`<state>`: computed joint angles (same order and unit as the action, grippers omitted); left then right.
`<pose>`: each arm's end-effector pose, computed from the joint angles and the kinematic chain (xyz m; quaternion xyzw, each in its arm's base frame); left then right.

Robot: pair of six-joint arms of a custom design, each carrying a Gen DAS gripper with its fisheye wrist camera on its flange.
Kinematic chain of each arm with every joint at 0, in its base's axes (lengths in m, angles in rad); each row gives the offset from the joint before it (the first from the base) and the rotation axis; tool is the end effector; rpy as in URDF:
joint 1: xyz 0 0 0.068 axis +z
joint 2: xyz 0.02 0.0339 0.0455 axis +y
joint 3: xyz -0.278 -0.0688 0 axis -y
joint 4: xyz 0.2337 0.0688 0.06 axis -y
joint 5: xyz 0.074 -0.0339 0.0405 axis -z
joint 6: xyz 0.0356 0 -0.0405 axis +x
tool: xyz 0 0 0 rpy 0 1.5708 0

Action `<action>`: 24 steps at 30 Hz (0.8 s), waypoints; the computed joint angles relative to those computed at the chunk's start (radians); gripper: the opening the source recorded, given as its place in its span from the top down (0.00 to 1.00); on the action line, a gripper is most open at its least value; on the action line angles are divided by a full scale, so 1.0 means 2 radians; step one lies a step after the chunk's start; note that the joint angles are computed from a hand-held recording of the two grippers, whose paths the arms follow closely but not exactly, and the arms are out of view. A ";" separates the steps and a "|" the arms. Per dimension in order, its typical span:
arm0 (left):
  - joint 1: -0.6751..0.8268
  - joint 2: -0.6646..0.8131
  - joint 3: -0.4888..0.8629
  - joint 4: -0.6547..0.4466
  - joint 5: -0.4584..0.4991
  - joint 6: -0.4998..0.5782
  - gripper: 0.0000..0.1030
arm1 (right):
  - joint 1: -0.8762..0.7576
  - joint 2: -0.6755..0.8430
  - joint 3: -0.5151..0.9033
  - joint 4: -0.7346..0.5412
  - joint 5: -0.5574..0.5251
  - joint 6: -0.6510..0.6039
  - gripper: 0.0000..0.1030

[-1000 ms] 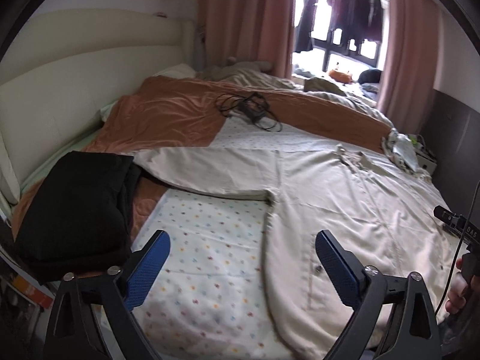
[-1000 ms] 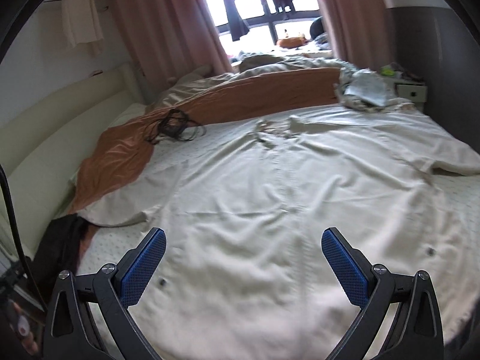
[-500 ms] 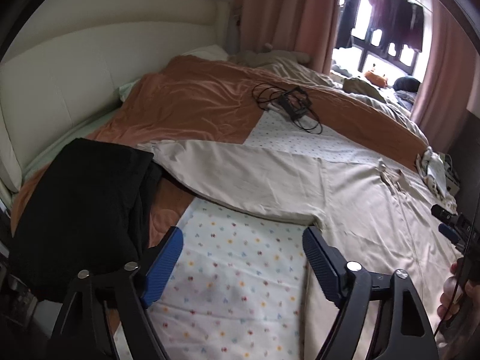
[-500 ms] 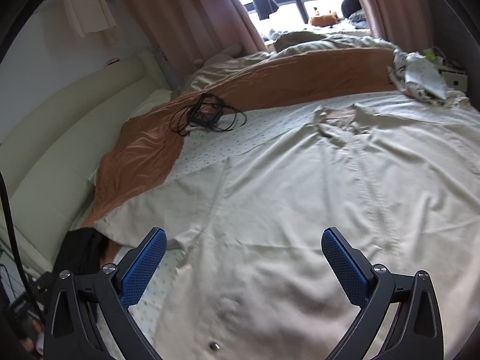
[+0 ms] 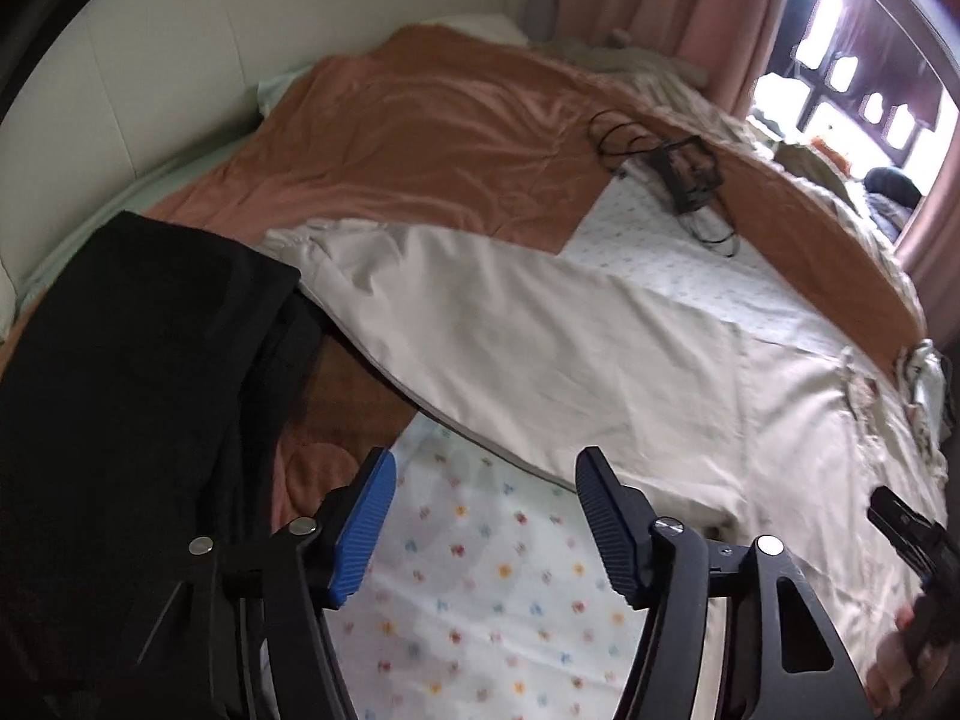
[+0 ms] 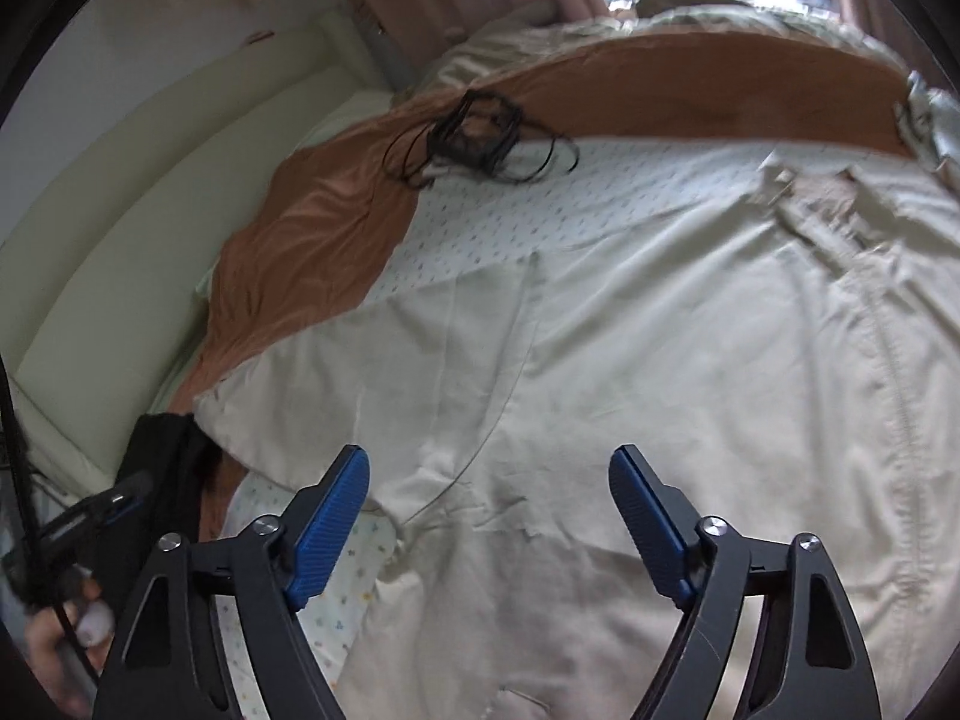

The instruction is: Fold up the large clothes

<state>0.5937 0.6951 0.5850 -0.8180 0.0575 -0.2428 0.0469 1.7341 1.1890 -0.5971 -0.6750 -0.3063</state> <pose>0.0932 0.0604 0.2378 -0.3769 0.8704 0.0283 0.3156 0.3370 0.0381 0.2253 -0.2313 0.8953 0.2949 0.2408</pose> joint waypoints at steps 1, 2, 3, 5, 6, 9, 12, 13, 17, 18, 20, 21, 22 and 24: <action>0.000 0.014 -0.008 0.020 -0.004 0.002 0.39 | 0.002 0.010 0.001 0.000 -0.006 0.005 0.34; -0.004 0.035 -0.022 0.053 -0.014 0.002 0.39 | 0.004 0.016 0.002 0.000 -0.008 0.011 0.36; -0.003 0.054 -0.031 0.078 -0.018 0.003 0.39 | 0.006 0.025 0.002 -0.001 -0.013 0.013 0.39; 0.005 0.087 -0.045 0.113 -0.019 -0.001 0.39 | 0.009 0.040 -0.001 -0.002 -0.019 0.011 0.46; 0.014 0.111 -0.052 0.135 -0.016 -0.003 0.39 | 0.013 0.045 -0.005 0.003 -0.016 0.010 0.51; 0.033 0.171 -0.065 0.195 -0.011 -0.003 0.39 | 0.019 0.061 -0.015 0.020 -0.005 0.012 0.62; 0.050 0.232 -0.068 0.250 -0.011 -0.003 0.39 | 0.019 0.076 -0.020 0.025 -0.014 0.014 0.66; 0.056 0.252 -0.069 0.268 -0.013 -0.006 0.45 | 0.020 0.079 -0.023 0.028 -0.021 0.015 0.68; 0.079 0.309 -0.061 0.303 -0.003 -0.018 0.86 | 0.023 0.095 -0.024 0.033 -0.050 0.018 0.79; 0.086 0.308 -0.059 0.305 0.004 -0.023 0.93 | 0.023 0.098 -0.025 0.035 -0.056 0.020 0.81; 0.083 0.292 -0.054 0.294 0.004 -0.025 0.97 | 0.026 0.106 -0.026 0.040 -0.069 0.027 0.82; 0.072 0.276 -0.049 0.283 -0.004 -0.025 0.97 | 0.027 0.111 -0.028 0.044 -0.077 0.030 0.83; 0.059 0.254 -0.042 0.268 -0.017 -0.023 0.98 | 0.030 0.116 -0.030 0.047 -0.082 0.033 0.83; 0.049 0.219 -0.029 0.239 -0.017 -0.021 0.98 | 0.039 0.125 -0.035 0.055 -0.085 0.036 0.84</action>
